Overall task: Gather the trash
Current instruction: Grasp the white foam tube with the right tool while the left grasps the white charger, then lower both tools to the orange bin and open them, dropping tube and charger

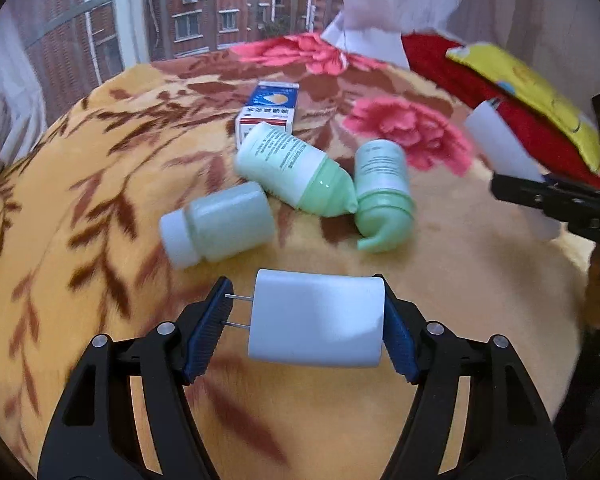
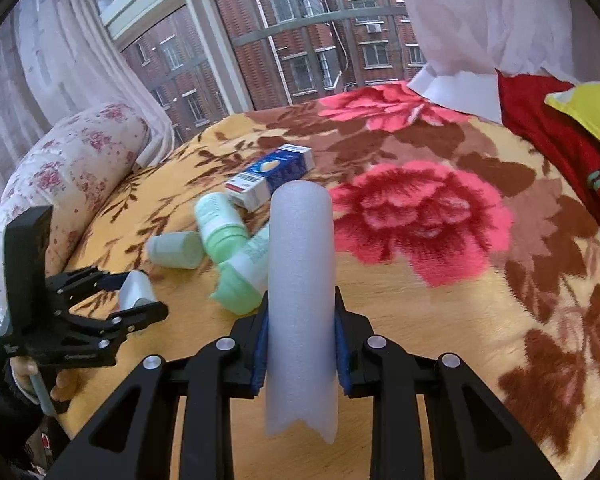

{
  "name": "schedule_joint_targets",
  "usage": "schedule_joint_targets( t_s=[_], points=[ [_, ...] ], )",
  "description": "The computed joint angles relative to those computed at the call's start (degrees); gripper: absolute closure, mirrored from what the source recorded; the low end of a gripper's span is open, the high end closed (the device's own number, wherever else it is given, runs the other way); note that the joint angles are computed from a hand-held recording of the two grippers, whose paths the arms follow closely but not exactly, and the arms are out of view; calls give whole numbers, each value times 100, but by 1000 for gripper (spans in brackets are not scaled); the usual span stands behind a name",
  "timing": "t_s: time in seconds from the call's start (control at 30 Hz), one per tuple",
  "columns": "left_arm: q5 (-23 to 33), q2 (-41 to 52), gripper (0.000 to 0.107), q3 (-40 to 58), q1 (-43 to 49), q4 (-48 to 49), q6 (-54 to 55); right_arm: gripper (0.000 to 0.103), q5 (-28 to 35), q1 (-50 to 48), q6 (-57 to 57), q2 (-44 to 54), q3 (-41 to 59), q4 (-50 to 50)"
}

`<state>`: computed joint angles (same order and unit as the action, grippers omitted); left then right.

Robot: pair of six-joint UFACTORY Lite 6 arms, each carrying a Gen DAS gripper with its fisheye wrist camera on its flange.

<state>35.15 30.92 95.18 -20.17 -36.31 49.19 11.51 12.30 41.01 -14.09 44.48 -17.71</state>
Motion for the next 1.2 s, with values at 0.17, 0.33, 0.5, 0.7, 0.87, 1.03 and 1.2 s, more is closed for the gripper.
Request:
schedule_joint_targets(
  t_s=[0.17,0.33,0.5,0.7,0.87,1.03,1.2],
  points=[
    [-377,-1394,39,-1696,293,-806,658,76,442,950,1916,-203,38,-1604],
    [-382,-3139,39,-3490,744,-1585,1445,76,1308,2462,4021,-430,-26,-3243],
    [-243,-4539,39,-4628,1108,-1475,1450,76,2008,3672,5254,-534,-94,-3723],
    [324,-6421,39,-5887,1828,-976,915,76,3443,5669,6779,-496,9,-4067],
    [1029,-7867,39,-6856,2676,-778,827,76,4679,7371,8205,85,235,-3996],
    [1964,-8985,39,-7781,3811,-761,1365,76,5200,8446,9469,1035,527,-3698],
    [2100,-9103,39,-8438,4207,-615,1764,76,4547,8658,9990,1962,714,-3446]
  ],
)
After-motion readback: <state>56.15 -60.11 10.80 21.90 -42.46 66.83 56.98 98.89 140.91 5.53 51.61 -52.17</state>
